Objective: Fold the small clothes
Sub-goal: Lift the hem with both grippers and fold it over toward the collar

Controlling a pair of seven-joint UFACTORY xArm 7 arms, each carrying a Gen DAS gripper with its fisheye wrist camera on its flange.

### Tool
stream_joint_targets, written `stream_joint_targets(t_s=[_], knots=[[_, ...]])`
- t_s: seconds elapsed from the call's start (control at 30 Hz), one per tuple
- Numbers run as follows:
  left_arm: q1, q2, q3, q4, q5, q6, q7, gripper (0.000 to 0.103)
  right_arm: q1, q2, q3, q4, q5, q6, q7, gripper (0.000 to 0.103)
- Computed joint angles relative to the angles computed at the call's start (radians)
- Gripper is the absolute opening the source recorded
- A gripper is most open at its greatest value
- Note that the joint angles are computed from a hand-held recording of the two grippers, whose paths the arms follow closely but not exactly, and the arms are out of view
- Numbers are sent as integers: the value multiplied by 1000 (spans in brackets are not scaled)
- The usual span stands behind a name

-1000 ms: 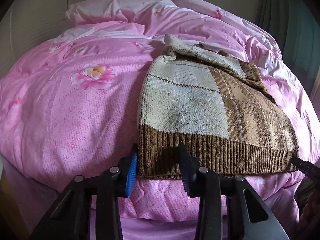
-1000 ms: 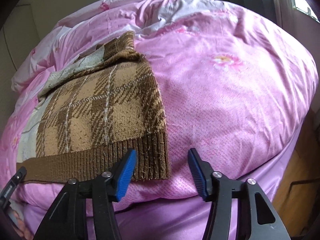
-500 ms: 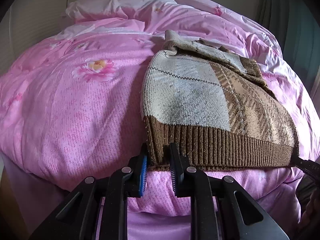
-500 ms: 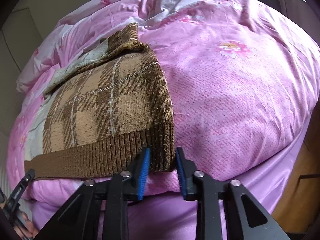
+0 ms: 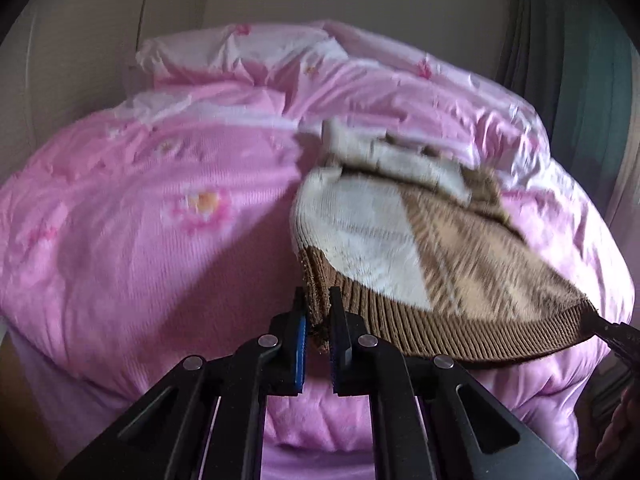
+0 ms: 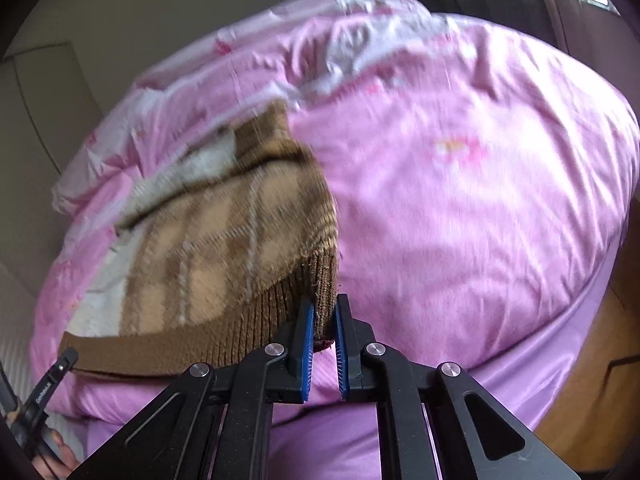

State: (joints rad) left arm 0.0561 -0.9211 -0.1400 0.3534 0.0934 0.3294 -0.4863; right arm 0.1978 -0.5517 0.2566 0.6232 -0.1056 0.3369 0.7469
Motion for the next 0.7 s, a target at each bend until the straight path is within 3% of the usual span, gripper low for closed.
stream_joint_targets(t_s=[0.2,0.5,0.57,0.7], knots=[[38,102,9,123,10,-87,15,11,-29,19,-7,100,-22,-73,-26,10],[146,437,-39,433,37,-213,-27,11,-135,273,34,391,-119,-164,-9,10],[195,520,-76,517,75,-223,-65,11,-165,354,50,481,-189,-161,34,10],[274,699,-136,697,200,-214,-166,11,-151,525,26,669,-285,-134,92,10]])
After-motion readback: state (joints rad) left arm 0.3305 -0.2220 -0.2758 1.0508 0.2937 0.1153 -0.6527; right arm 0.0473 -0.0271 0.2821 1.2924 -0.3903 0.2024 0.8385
